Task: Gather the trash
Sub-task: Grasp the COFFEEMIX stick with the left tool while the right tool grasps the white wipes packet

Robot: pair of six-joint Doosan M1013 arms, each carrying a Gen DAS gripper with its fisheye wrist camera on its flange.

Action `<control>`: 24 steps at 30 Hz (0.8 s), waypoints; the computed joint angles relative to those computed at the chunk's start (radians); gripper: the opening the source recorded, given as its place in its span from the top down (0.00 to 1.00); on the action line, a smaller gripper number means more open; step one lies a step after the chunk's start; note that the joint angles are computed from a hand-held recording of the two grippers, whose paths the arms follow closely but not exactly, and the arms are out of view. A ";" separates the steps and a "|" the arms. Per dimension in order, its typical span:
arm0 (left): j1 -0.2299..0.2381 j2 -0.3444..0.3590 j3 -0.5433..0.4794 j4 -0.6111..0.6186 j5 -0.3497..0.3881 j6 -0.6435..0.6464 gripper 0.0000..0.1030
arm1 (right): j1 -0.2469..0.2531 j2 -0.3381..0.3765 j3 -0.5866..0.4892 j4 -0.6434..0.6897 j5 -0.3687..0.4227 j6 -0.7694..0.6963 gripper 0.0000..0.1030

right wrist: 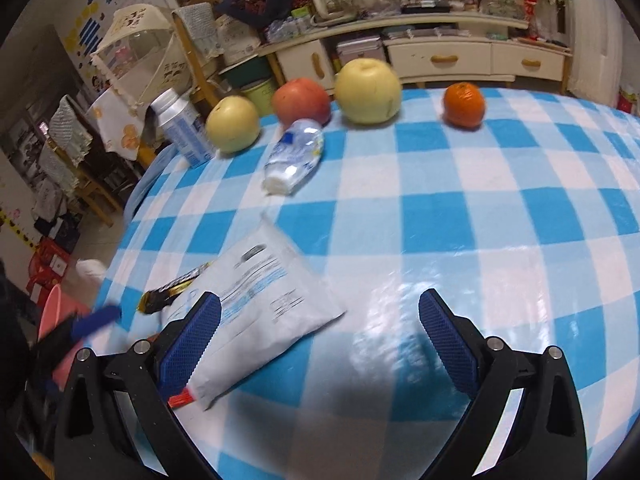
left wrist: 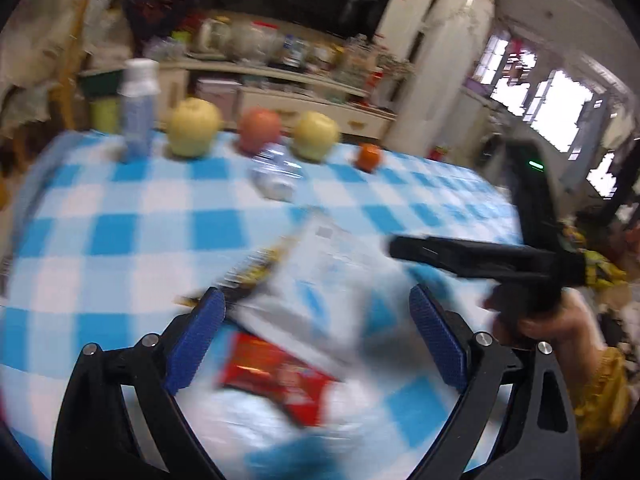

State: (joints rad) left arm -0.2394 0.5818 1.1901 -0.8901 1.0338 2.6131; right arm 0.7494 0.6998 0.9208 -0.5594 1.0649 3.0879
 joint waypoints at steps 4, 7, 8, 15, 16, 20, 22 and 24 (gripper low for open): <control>-0.017 0.011 -0.014 0.163 -0.176 -0.126 0.09 | -0.001 0.021 -0.029 0.066 -0.026 -0.047 0.06; -0.030 0.020 -0.023 0.236 -0.217 -0.181 0.09 | -0.006 0.022 -0.022 0.123 -0.066 -0.042 0.29; -0.035 0.019 -0.020 0.246 -0.229 -0.168 0.10 | -0.006 0.022 -0.020 0.136 -0.075 -0.037 0.30; -0.058 0.041 -0.039 0.309 -0.188 -0.159 0.35 | -0.009 0.030 -0.022 0.135 -0.102 -0.027 0.31; -0.062 0.045 -0.042 0.320 -0.180 -0.160 0.37 | -0.011 0.028 -0.017 0.127 -0.116 -0.018 0.31; -0.071 0.061 -0.063 0.322 -0.117 -0.173 0.45 | -0.014 0.027 -0.011 0.085 -0.125 0.010 0.30; -0.077 0.055 -0.051 0.313 -0.112 -0.157 0.46 | -0.018 0.032 -0.018 0.069 -0.106 0.015 0.26; -0.081 0.050 -0.044 0.291 -0.081 -0.125 0.46 | -0.022 0.038 -0.025 0.055 -0.081 0.020 0.22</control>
State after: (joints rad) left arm -0.3204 0.6322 1.1465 -0.5989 0.9527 2.4885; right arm 0.7274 0.7374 0.8960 -0.5040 0.9835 3.1082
